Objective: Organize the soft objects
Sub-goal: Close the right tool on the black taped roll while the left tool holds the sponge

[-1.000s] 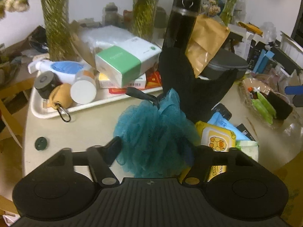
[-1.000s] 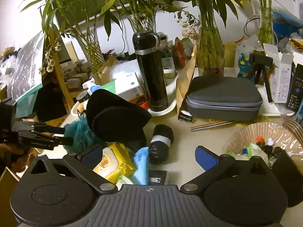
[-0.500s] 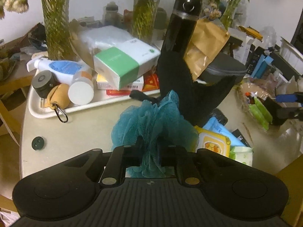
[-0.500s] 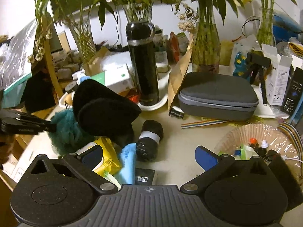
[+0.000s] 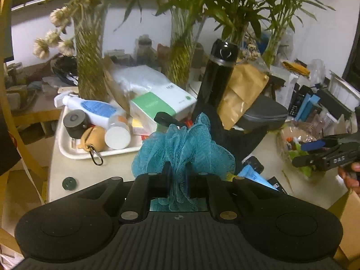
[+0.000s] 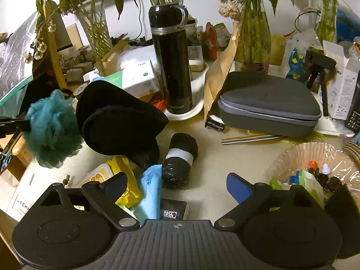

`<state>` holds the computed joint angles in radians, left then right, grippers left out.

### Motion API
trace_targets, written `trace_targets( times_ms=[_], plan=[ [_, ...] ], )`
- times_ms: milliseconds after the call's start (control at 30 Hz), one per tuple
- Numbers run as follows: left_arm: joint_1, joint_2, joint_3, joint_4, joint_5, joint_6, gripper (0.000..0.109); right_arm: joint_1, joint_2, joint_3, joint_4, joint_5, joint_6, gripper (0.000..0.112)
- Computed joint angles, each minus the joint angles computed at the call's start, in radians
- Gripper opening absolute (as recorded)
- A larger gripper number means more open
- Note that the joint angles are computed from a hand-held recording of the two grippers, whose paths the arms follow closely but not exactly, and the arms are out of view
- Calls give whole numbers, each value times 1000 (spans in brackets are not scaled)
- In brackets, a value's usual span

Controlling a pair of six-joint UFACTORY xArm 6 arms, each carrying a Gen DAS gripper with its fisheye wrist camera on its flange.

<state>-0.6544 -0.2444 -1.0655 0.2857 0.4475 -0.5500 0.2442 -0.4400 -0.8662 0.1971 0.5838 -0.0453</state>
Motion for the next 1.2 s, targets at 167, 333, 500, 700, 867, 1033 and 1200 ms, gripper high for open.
trace_targets(
  times_ms=[167,333,500,700,867,1033,1200],
  plan=[
    [7,-25,22,24,-4,-32,12,4,40,-25,1,4,-10,95],
    [20,-39,31,33,-10,-52,12,4,94,-54,41,-6,-32,91],
    [28,-38,29,25,-25,-55,12,-11,175,-88,91,-20,-24,78],
    [28,-21,16,28,-30,-53,12,-27,249,-119,173,-39,-28,68],
    [28,-7,7,12,-34,-33,12,-23,303,-142,250,-56,-50,60],
    [26,3,1,3,-31,-18,12,-19,353,-174,279,-63,-57,56],
    [24,7,-2,-5,-35,-7,12,-17,383,-189,282,-56,-33,47]
  ],
)
